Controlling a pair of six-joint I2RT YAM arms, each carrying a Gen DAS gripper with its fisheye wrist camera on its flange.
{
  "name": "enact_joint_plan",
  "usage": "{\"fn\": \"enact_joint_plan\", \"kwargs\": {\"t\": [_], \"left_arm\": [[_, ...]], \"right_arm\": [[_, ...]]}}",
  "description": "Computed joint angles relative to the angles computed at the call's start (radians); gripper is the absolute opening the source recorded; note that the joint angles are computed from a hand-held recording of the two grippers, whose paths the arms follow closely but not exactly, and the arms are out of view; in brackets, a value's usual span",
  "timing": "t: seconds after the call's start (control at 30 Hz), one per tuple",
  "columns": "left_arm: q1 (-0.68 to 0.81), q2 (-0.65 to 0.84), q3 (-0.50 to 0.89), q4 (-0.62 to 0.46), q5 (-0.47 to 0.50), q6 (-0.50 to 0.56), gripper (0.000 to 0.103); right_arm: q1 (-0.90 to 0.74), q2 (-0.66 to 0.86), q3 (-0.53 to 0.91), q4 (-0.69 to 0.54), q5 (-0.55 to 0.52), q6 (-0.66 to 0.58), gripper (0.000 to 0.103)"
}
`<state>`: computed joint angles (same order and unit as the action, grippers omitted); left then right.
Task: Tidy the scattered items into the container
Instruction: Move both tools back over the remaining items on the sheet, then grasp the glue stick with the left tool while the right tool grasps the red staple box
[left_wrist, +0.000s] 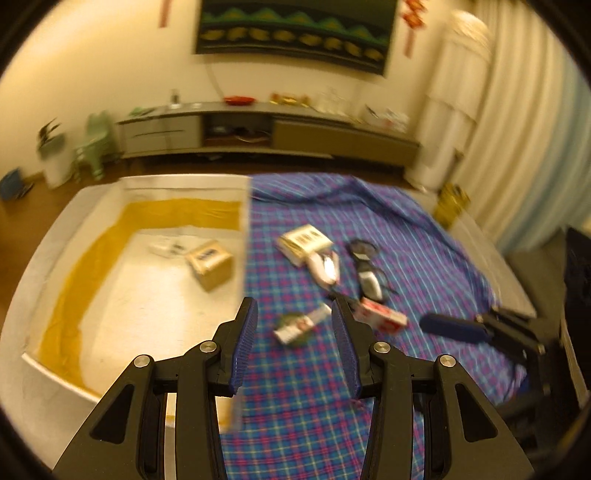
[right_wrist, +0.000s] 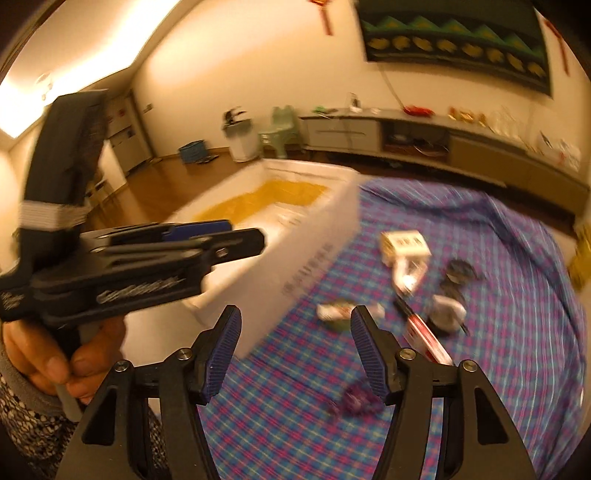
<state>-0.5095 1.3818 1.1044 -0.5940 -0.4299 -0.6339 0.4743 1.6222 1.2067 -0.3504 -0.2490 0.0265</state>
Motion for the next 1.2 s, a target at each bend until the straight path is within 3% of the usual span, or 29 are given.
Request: {"fn": "enact_joint_plan", "kwargs": {"t": [0.17,0.37,0.5,0.6,0.8,0.83,0.9,0.97,1.2], "left_arm": [[-0.012,0.134,0.05,0.033,0.042,0.029,0.045],[0.018,0.304,0.096,0.067,0.067,0.048,0.046],[0.049,0.401,0.129,0.096,0.095,0.071,0.047],[0.065,0.454,0.144,0.119,0.111,0.096,0.049],[0.082,0.549,0.194,0.132,0.078,0.132,0.053],[0.09,0.559,0.199,0.14,0.089,0.137,0.053],[0.1,0.574,0.199,0.158,0.085,0.128,0.052],[0.106,0.576,0.2,0.169,0.078,0.133,0.021],[0.131,0.533,0.167,0.205,0.134,0.112,0.019]], "right_arm": [[-0.079,0.063,-0.015,-0.027,0.044,0.007,0.063],[-0.151,0.139,-0.036,-0.032,-0.03,0.047,0.063],[-0.16,0.179,-0.03,0.029,0.031,0.03,0.063],[-0.162,0.233,0.021,0.048,0.095,-0.014,0.063],[-0.167,0.405,0.172,0.028,0.088,-0.107,0.069],[-0.168,0.424,0.182,0.028,0.074,-0.114,0.067],[-0.167,0.451,0.2,0.027,0.057,-0.11,0.04],[-0.168,0.46,0.214,0.019,0.037,-0.105,0.036],[-0.189,0.436,0.189,0.029,-0.022,-0.061,0.026]]}}
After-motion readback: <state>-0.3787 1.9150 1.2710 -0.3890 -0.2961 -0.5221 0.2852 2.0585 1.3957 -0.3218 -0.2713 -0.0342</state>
